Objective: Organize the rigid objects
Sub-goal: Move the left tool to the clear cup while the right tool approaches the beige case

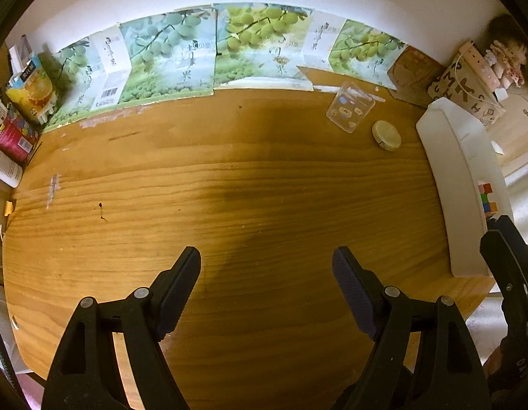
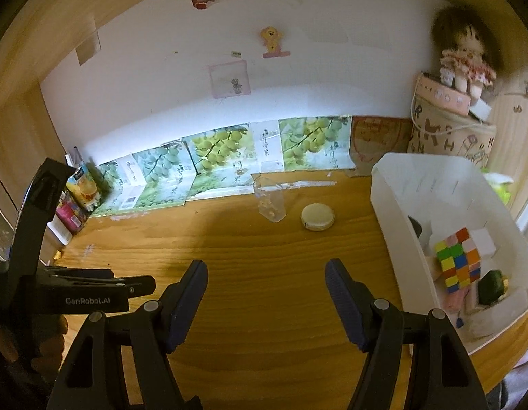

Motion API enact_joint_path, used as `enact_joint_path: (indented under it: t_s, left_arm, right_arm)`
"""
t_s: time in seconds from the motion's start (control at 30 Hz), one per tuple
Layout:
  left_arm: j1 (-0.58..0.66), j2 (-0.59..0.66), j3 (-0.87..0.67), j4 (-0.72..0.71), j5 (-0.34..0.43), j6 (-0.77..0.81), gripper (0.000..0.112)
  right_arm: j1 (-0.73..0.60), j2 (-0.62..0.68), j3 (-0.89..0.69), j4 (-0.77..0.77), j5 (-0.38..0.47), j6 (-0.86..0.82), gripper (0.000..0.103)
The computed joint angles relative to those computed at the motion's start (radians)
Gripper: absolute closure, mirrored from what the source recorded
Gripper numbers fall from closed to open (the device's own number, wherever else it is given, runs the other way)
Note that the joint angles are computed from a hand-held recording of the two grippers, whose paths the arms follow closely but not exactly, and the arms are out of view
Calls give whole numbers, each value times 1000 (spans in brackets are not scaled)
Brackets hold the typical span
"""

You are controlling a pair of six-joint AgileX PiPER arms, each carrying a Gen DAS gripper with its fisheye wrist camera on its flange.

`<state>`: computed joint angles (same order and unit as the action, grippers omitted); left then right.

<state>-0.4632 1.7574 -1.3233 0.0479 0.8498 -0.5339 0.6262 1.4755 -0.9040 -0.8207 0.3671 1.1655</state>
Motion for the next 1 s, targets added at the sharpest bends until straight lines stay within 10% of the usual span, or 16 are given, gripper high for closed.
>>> enact_joint_path:
  t_s: [0.47, 1.0]
  left_arm:
    - [37, 171, -329, -46, 179, 81, 30]
    - [48, 424, -748, -123, 178, 253, 30]
  right_arm:
    - [-67, 127, -53, -318, -37, 242, 31]
    - [-193, 441, -336, -125, -91, -45, 31]
